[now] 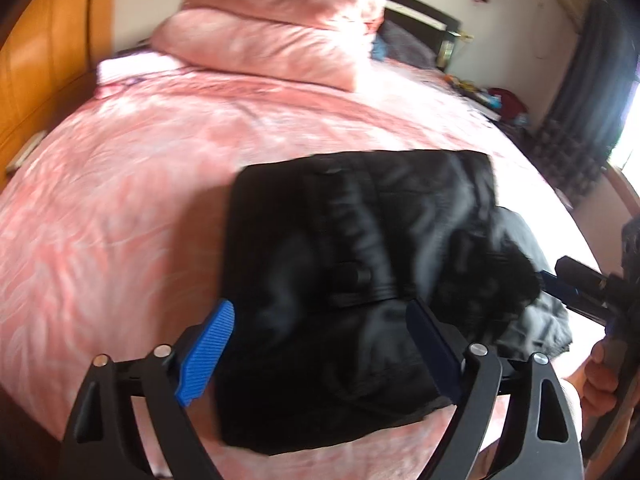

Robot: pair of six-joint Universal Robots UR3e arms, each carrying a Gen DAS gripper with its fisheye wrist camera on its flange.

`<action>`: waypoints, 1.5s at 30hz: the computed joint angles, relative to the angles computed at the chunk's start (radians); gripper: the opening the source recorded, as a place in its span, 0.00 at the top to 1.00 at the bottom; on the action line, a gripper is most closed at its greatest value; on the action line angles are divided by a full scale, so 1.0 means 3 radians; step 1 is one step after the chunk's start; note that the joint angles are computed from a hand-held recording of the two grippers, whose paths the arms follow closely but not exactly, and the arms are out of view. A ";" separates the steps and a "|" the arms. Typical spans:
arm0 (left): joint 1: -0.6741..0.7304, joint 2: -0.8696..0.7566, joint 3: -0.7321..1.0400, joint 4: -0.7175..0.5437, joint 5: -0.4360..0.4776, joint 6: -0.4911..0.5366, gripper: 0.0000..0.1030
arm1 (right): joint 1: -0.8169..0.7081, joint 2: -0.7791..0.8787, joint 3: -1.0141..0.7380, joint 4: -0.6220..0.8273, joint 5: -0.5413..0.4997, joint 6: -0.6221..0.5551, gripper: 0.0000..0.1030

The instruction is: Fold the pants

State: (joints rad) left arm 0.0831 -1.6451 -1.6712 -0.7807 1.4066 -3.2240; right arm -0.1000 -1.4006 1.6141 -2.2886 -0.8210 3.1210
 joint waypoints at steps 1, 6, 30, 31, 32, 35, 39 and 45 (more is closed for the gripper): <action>0.0035 0.0018 -0.0009 -0.0024 0.0021 -0.0002 0.12 | 0.0065 0.0046 -0.0057 0.0012 -0.0077 0.0008 0.14; 0.0173 0.0040 -0.0083 -0.0050 0.0169 -0.0035 0.04 | 0.0278 0.0246 -0.0260 -0.0006 -0.0252 0.0107 0.14; 0.0595 0.0257 -0.0302 -0.0351 -0.0242 -0.0329 0.04 | 0.0452 0.0263 -0.0907 0.0177 -0.0525 -0.0253 0.74; 0.0579 0.0257 -0.0280 -0.0358 -0.0244 -0.0340 0.04 | 0.0392 0.0209 -0.0912 0.0210 -0.0490 -0.0287 0.74; 0.0552 0.0249 -0.0247 -0.0364 -0.0236 -0.0347 0.04 | 0.0346 0.0167 -0.0919 0.0252 -0.0461 -0.0304 0.74; 0.0405 0.0181 -0.0109 -0.0339 -0.0203 -0.0336 0.04 | 0.0132 -0.0016 -0.0849 0.0366 -0.0322 -0.0346 0.74; 0.0160 0.0000 0.0167 -0.0327 -0.0144 -0.0342 0.04 | -0.0156 -0.0253 -0.0756 0.0579 -0.0274 -0.0537 0.74; -0.0251 -0.0395 0.0651 -0.0342 0.0059 -0.0361 0.04 | -0.0544 -0.0490 -0.0559 0.0866 -0.0398 -0.0831 0.74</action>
